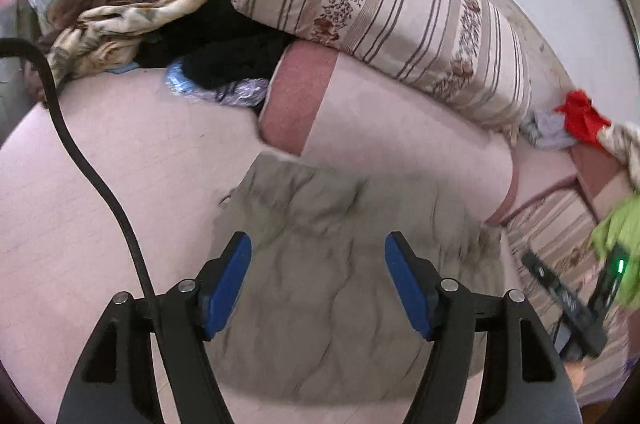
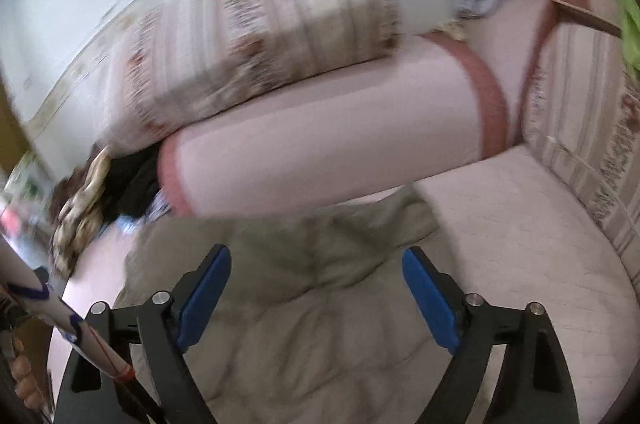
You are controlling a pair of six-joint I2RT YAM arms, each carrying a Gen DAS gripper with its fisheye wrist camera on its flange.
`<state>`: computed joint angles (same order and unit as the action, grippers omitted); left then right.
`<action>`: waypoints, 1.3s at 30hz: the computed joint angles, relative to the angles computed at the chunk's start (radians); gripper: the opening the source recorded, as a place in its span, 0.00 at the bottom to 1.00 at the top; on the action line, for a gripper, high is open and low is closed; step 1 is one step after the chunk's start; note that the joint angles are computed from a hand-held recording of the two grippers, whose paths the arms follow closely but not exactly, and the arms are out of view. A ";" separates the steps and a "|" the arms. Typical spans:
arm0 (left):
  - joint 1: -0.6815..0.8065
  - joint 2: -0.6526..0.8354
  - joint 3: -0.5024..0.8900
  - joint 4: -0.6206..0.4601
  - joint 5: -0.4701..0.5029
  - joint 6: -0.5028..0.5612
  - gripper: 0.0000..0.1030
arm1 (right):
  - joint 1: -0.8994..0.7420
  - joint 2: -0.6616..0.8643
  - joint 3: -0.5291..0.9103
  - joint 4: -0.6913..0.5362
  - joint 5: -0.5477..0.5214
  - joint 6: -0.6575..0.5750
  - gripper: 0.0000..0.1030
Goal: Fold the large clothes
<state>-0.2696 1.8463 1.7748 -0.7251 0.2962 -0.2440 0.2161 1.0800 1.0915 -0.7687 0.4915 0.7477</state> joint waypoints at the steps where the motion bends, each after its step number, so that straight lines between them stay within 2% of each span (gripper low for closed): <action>1: 0.003 -0.074 -0.118 0.047 -0.011 0.009 0.67 | 0.055 0.030 0.004 0.007 0.016 0.013 0.80; 3: 0.006 -0.210 -0.347 0.140 -0.055 0.023 0.68 | 0.147 0.120 0.036 0.025 0.044 0.012 0.76; 5: 0.016 -0.298 -0.508 0.215 -0.093 0.033 0.68 | 0.208 0.241 0.086 0.051 0.080 -0.007 0.76; 7: 0.017 -0.337 -0.636 0.292 -0.133 0.051 0.68 | 0.214 0.342 0.123 0.087 0.078 -0.031 0.76; 9: 0.024 -0.332 -0.688 0.335 -0.146 0.064 0.68 | 0.186 0.471 0.191 0.115 0.071 -0.056 0.76; 11: 0.030 -0.307 -0.712 0.375 -0.160 0.088 0.68 | 0.140 0.580 0.254 0.129 0.071 -0.060 0.77; 14: 0.041 -0.250 -0.691 0.383 -0.167 0.135 0.68 | 0.073 0.721 0.333 0.126 0.050 -0.048 0.85; 18: 0.069 -0.172 -0.633 0.370 -0.122 0.147 0.68 | 0.011 0.833 0.354 0.179 0.053 -0.073 0.96; 21: 0.074 -0.151 -0.622 0.365 -0.110 0.151 0.68 | -0.012 0.869 0.354 0.227 0.052 -0.085 0.99; 25: 0.052 -0.158 -0.639 0.384 -0.140 0.150 0.68 | -0.020 0.863 0.336 0.244 0.034 -0.084 0.99; 28: 0.044 -0.163 -0.651 0.388 -0.146 0.153 0.68 | -0.022 0.832 0.372 0.160 0.003 -0.071 0.99; 32: 0.038 -0.180 -0.669 0.389 -0.146 0.147 0.68 | 0.030 0.635 0.239 0.148 0.022 0.002 0.98; 35: 0.035 -0.187 -0.679 0.384 -0.134 0.143 0.68 | 0.085 0.482 0.141 0.074 0.036 0.040 0.98; 39: 0.014 -0.205 -0.706 0.396 -0.161 0.141 0.68 | 0.188 0.263 0.004 -0.068 0.122 0.123 0.98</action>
